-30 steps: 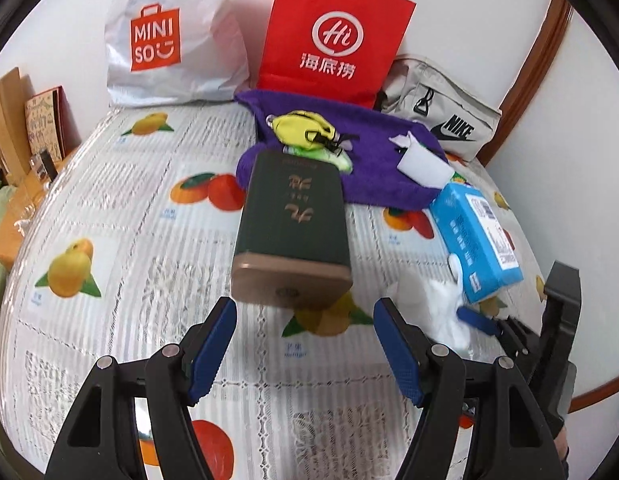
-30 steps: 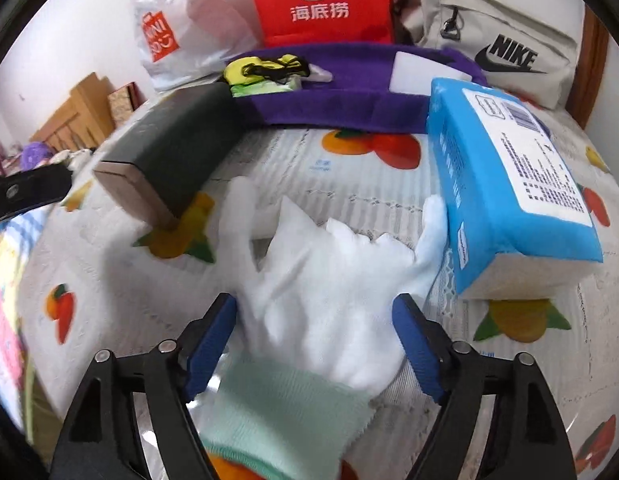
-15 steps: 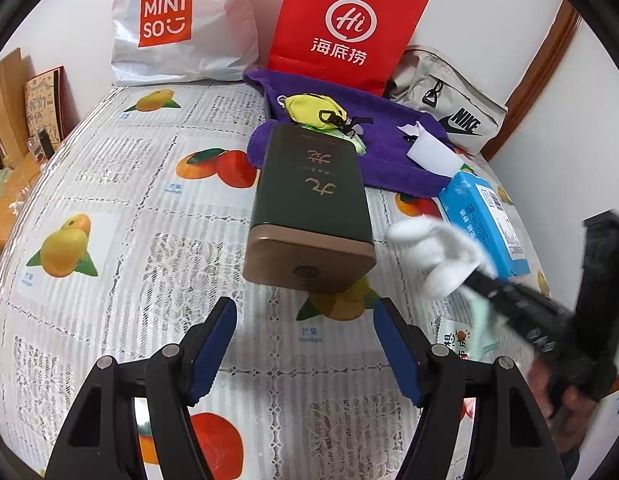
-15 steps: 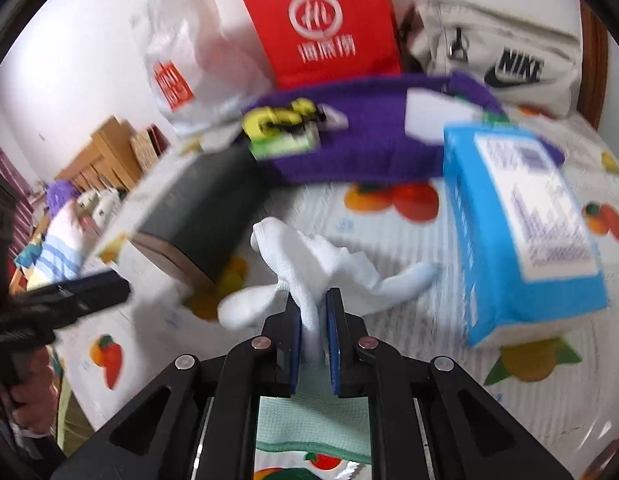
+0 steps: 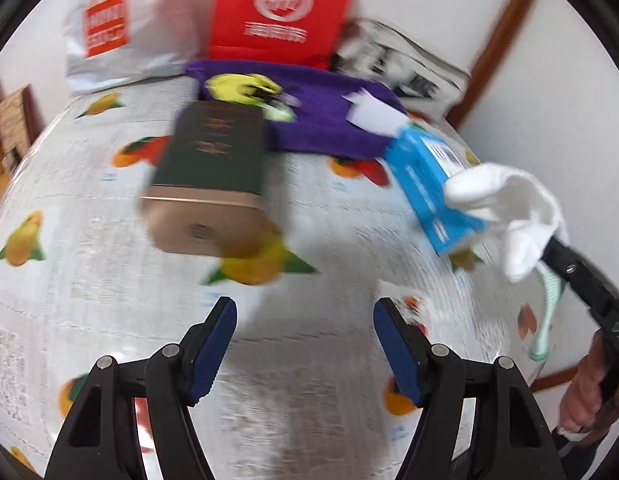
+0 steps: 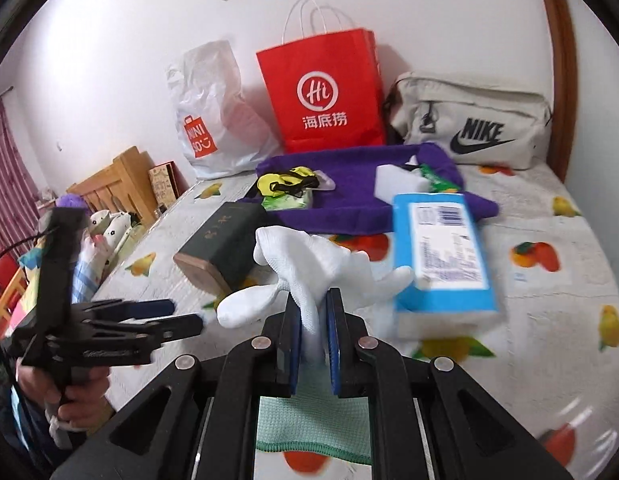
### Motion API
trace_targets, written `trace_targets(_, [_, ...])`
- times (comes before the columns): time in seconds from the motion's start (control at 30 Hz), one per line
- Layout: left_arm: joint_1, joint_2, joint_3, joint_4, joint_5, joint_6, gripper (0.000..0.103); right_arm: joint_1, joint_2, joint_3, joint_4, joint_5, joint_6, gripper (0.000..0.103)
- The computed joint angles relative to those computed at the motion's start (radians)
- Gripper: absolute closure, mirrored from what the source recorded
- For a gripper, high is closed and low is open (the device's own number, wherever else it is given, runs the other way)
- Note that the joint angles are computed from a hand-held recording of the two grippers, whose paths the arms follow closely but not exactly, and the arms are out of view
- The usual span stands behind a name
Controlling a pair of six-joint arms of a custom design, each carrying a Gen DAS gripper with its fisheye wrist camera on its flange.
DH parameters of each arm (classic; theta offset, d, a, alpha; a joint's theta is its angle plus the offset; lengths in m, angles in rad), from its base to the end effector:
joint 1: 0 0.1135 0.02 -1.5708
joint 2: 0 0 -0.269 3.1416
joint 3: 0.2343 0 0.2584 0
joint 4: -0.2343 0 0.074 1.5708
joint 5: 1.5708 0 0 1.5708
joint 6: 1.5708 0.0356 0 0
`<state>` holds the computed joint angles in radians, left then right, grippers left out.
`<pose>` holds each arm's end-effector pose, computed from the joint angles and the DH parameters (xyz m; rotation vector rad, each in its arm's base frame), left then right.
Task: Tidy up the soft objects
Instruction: 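Grasp the small white printed packet with the left tool while the right tool holds the gloves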
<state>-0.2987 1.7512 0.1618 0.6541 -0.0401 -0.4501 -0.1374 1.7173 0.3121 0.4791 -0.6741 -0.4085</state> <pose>0.1807 -0.0541 0.0375 -0.2075 2.5155 -0.2565 0.2220 -0.0083 0.0602 -0.5760 2.2366 0.5675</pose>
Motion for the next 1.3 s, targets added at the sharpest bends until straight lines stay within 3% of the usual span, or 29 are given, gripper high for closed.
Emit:
trace_targets(0.1, [-0.138, 0.053, 0.054, -0.036, -0.074, -0.052, 0.034, -0.149, 0.009, 0.015, -0.124, -0.098, -0.151, 0.091])
trace_targets(0.23, [-0.221, 0.146, 0.13, -0.056, -0.077, -0.102, 0.034, -0.285, 0.1, 0.037, -0.152, -0.101, -0.279, 0.091])
trace_targets(0.43, [-0.266, 0.259, 0.242, -0.104, -0.066, -0.106, 0.033, -0.354, 0.304, 0.089, -0.044, -0.01, -0.321, 0.091])
trace_targets(0.47, [-0.277, 0.275, 0.264, -0.122, -0.074, -0.105, 0.029, -0.358, 0.339, 0.102, -0.03, -0.006, -0.323, 0.091])
trace_targets(0.6, [-0.331, 0.306, 0.34, -0.208, -0.166, -0.101, 0.027, -0.33, 0.458, 0.135, 0.062, 0.031, -0.296, 0.091])
trace_targets(0.7, [-0.353, 0.333, 0.376, -0.237, -0.227, -0.107, 0.027, -0.334, 0.491, 0.161, 0.038, 0.02, -0.309, 0.091])
trace_targets(0.77, [-0.368, 0.347, 0.406, -0.273, -0.277, -0.101, 0.035, -0.337, 0.507, 0.174, 0.033, 0.015, -0.311, 0.091])
trace_targets(0.93, [-0.351, 0.346, 0.383, -0.209, -0.27, -0.062, 0.048, -0.326, 0.534, 0.194, 0.025, 0.026, -0.286, 0.091])
trace_targets(1.2, [-0.287, 0.341, 0.319, -0.085, -0.205, -0.033, 0.071, -0.3, 0.535, 0.169, 0.074, 0.042, -0.265, 0.09])
trace_targets(1.3, [-0.245, 0.329, 0.284, -0.027, -0.141, -0.027, 0.084, -0.287, 0.529, 0.157, 0.083, 0.045, -0.265, 0.091])
